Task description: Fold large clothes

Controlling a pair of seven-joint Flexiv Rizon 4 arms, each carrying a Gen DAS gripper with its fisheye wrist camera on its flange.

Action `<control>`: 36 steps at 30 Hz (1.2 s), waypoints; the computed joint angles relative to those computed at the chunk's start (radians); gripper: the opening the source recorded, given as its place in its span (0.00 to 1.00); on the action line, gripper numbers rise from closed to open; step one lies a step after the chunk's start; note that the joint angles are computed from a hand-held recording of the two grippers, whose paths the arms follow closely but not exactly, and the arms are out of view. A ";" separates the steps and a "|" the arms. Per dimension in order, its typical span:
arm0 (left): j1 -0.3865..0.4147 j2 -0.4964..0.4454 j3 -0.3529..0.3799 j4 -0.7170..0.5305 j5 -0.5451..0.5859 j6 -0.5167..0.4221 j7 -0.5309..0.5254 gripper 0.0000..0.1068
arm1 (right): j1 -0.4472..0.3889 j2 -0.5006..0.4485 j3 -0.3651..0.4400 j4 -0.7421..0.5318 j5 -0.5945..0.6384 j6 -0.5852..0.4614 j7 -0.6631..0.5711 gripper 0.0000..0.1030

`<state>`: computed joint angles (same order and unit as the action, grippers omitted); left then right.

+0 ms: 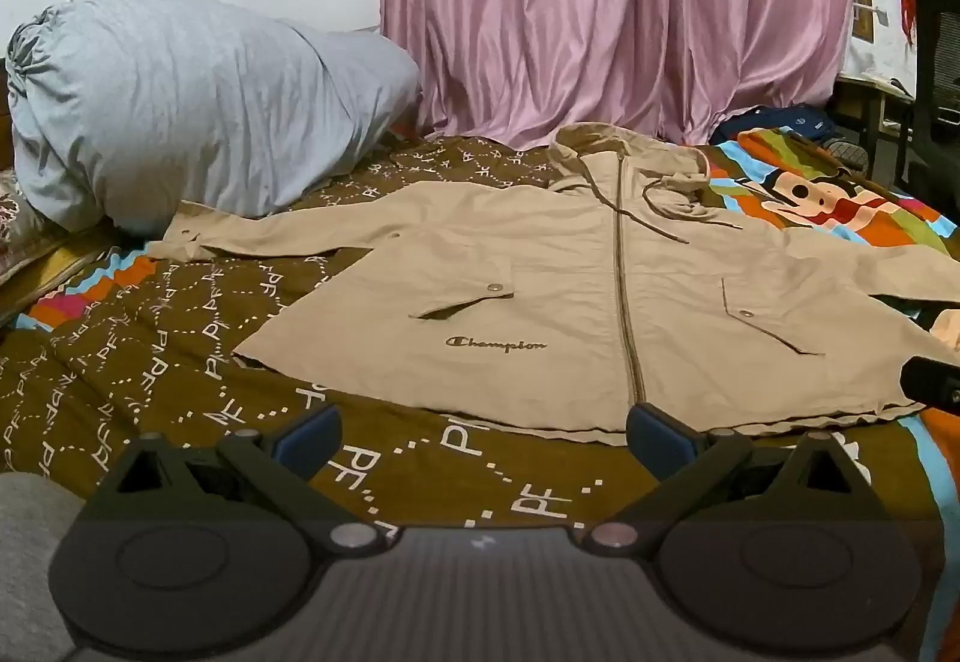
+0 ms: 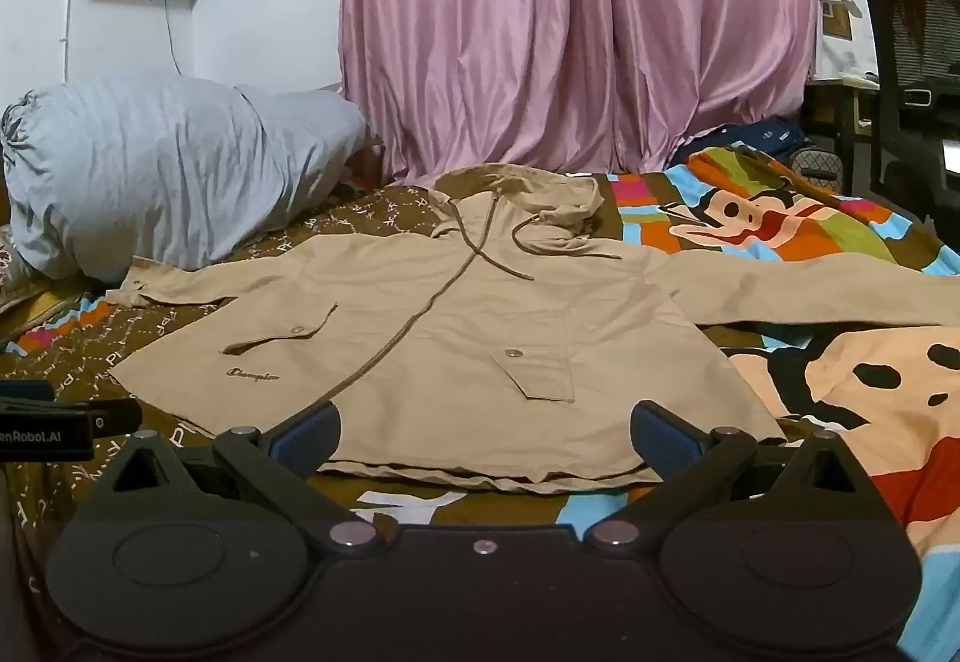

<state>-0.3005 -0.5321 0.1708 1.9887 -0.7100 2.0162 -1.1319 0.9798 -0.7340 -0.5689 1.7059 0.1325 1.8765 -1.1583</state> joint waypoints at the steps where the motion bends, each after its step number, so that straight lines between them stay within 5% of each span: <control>1: 0.000 0.000 0.000 0.000 0.000 -0.002 0.000 0.96 | -0.001 0.000 0.001 0.000 -0.001 -0.001 0.000 1.00; 36: -0.017 0.000 0.021 -0.003 -0.009 -0.017 0.001 0.96 | 0.001 0.004 -0.007 0.005 -0.018 -0.011 0.007 1.00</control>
